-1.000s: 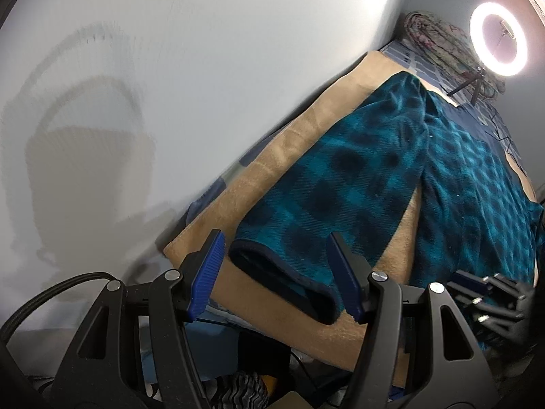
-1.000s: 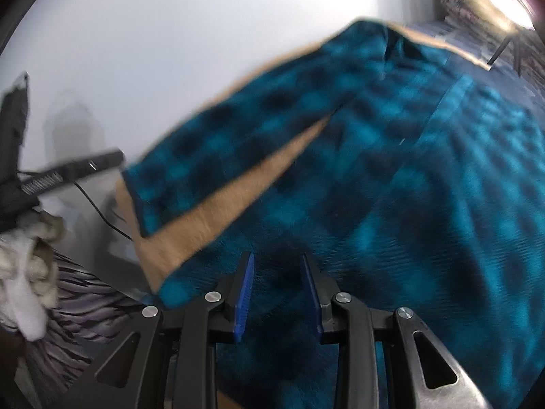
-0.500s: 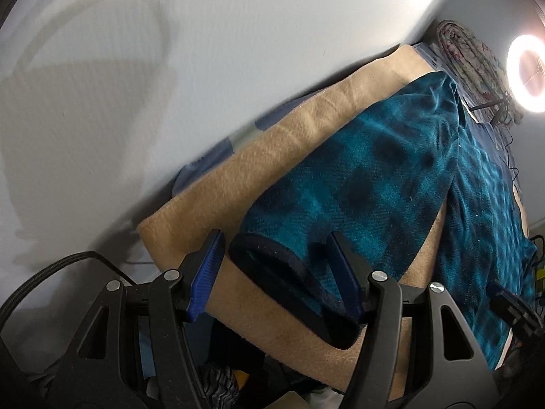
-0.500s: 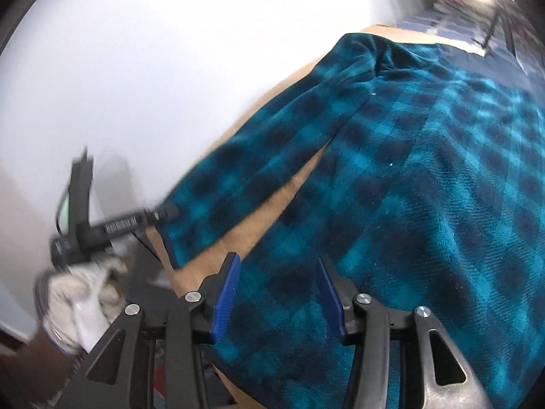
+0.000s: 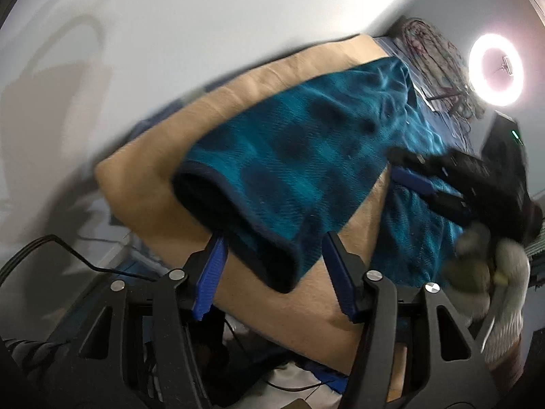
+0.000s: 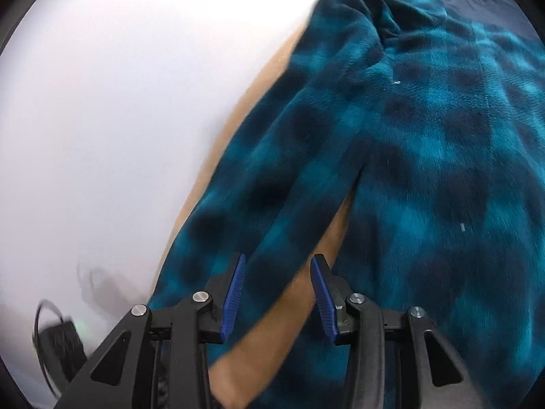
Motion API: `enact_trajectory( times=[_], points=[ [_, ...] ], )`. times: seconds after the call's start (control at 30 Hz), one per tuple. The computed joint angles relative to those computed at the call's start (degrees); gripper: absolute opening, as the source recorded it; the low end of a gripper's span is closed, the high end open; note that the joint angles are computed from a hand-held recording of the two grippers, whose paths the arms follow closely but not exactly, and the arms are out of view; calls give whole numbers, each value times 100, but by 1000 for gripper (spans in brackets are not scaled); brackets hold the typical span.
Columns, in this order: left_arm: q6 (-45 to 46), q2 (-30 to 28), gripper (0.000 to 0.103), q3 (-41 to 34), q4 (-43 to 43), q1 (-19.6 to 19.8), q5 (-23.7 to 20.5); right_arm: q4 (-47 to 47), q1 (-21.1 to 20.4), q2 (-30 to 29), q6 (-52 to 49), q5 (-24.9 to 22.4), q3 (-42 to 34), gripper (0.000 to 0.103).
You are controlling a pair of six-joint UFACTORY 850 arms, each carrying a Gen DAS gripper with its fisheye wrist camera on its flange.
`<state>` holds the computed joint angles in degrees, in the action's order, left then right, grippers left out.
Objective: Fold large clothes
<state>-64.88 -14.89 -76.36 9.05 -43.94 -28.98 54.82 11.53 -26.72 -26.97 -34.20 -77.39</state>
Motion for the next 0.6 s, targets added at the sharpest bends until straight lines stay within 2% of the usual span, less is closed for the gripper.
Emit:
enact_trajectory(
  times=[0.07, 0.1, 0.13, 0.17, 0.2, 0.3, 0.6],
  points=[
    [156, -53, 47, -51, -101, -5, 27, 73, -58, -194, 202, -94, -228, 43],
    [256, -92, 37, -83, -206, -5, 33, 82, -81, -261, 300, -126, -326, 43],
    [390, -134, 21, -111, -352, 14, 45, 68, -99, -317, 398, -140, -413, 43],
    [547, -161, 11, -116, -523, 39, 89, 43, -117, -387, 512, -141, -536, 43],
    [684, -151, 3, -86, -664, 52, 174, -17, -124, -428, 605, -125, -618, 43],
    [430, -33, 3, -17, -208, -32, 290, -780, -109, -588, 1345, 52, -999, 43],
    [-93, 293, 2, 128, 551, -124, 340, -2288, -122, -1116, 2880, -230, -2053, 42]
  ],
)
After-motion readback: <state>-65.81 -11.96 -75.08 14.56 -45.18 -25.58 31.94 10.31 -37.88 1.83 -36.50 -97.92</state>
